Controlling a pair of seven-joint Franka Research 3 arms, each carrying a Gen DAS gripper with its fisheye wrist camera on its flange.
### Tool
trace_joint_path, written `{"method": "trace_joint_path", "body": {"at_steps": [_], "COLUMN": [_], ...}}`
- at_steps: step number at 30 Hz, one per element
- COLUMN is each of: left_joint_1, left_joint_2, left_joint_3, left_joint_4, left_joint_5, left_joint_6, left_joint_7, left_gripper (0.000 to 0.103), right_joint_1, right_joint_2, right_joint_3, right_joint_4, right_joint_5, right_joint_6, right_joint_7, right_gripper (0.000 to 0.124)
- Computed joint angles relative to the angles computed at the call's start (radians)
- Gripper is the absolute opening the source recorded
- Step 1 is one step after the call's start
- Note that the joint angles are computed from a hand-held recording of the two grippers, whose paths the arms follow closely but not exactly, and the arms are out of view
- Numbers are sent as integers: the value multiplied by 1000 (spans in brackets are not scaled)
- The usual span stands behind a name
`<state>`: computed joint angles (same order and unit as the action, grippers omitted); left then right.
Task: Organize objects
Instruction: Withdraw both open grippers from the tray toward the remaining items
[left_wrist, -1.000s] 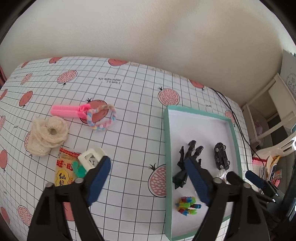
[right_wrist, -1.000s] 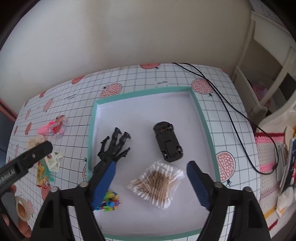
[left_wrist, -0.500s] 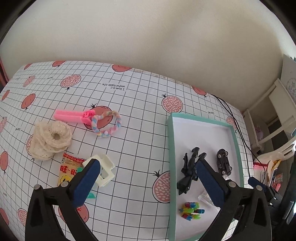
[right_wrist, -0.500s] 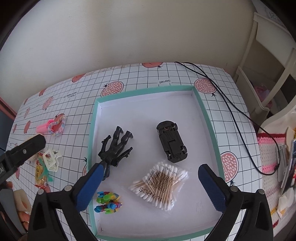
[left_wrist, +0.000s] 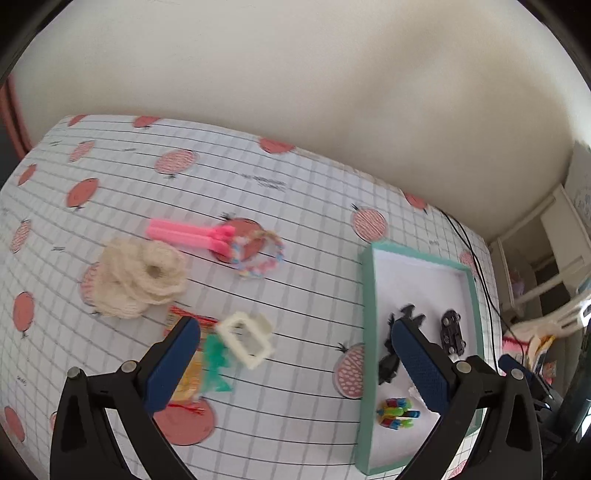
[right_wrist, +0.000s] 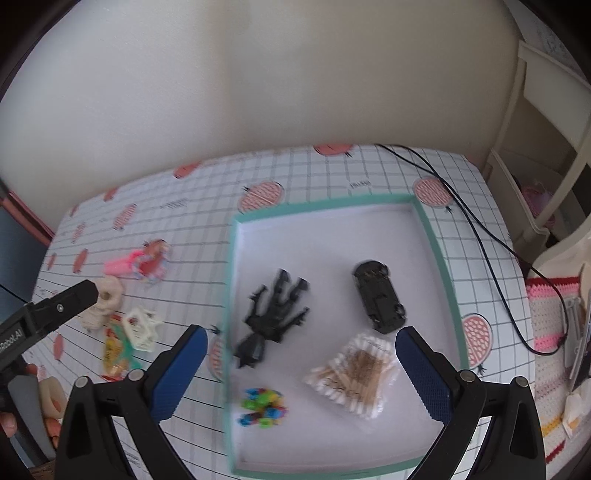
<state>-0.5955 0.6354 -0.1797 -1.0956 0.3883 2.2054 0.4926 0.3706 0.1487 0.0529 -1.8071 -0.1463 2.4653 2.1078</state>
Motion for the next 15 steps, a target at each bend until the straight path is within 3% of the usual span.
{"method": "trace_joint_path", "body": {"at_steps": [7,15], "left_joint_1": [73,130], "left_joint_2": [-237,-343], "left_joint_3": [5,-29], "left_joint_4": [-333,-480], "left_joint_5": [22,53], "left_joint_6": [120,137], "left_joint_7": [-180,-286], "left_gripper": [103,103], "right_joint_1": [38,103], "right_joint_2": [25,97], "right_joint_3": [20,30], "right_joint_4": [47,153], "right_joint_5": [12,-8], "right_joint_6": [46,9], "right_joint_7": [41,7], "right_gripper": [103,103]}}
